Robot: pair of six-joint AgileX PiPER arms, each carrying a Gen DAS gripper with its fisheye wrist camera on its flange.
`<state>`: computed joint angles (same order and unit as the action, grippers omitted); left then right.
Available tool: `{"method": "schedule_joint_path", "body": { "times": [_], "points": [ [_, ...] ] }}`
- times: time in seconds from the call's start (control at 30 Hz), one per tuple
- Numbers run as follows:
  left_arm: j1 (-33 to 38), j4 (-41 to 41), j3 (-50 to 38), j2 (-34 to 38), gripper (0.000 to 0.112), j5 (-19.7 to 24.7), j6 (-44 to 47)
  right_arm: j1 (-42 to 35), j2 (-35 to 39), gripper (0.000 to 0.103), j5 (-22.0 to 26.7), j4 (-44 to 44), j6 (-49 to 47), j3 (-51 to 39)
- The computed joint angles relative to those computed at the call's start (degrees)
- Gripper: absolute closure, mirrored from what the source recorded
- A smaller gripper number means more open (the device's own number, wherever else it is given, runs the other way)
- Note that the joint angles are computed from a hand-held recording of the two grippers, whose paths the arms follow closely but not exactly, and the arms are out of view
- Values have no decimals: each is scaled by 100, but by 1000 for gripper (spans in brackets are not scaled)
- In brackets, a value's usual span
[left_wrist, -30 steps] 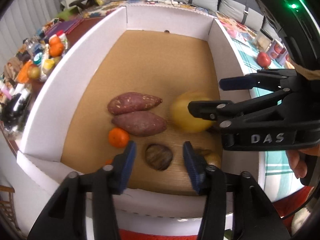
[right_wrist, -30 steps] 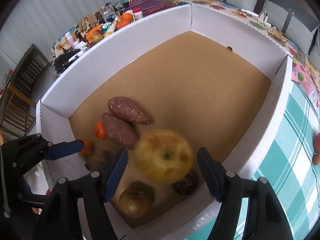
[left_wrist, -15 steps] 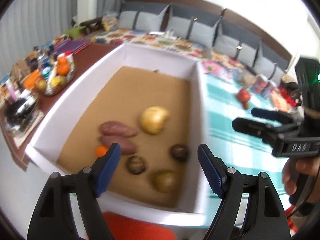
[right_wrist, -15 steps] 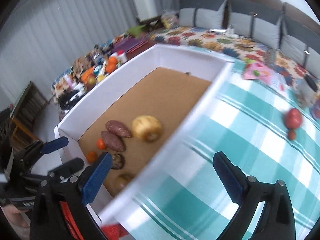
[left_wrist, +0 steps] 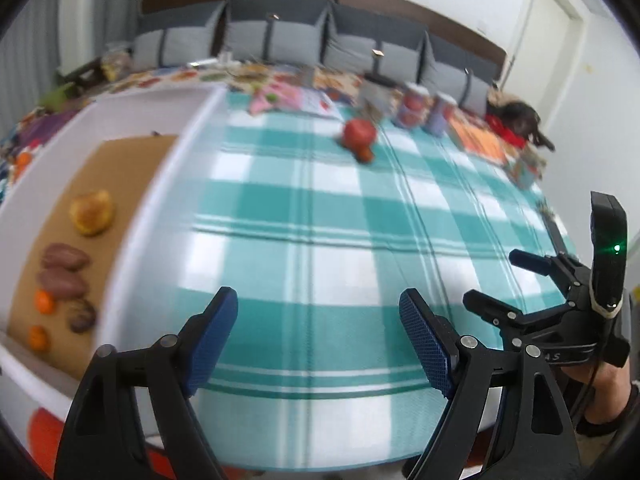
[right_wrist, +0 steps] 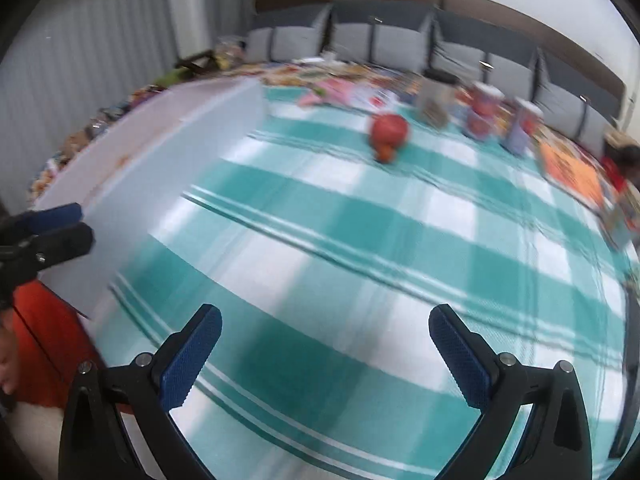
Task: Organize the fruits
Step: 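Return both tools over the fruit row on the plaid cloth, then grasp the red apple with the left tool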
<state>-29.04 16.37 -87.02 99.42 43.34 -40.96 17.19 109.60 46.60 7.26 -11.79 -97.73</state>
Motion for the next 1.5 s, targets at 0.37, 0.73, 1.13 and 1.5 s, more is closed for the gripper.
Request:
{"method": "schedule_joint_path", "body": {
  "times": [0.37,0.73,1.13,1.5],
  "points": [
    [-749,211,-1072,1626,28,78,-204,-1373,-316,1,-1372,923,-188,1932],
    [-618,230,-2053,2566,28,297,-417,-1551,-156,1,-1627,877,-343,1940],
    [-746,593,-2537,2929,28,374,-329,-1703,69,0,-1609,846,-144,1650],
    [-537,200,-3267,3304,28,527,493,-1558,217,0,-1710,153,471,1524]
  ]
}}
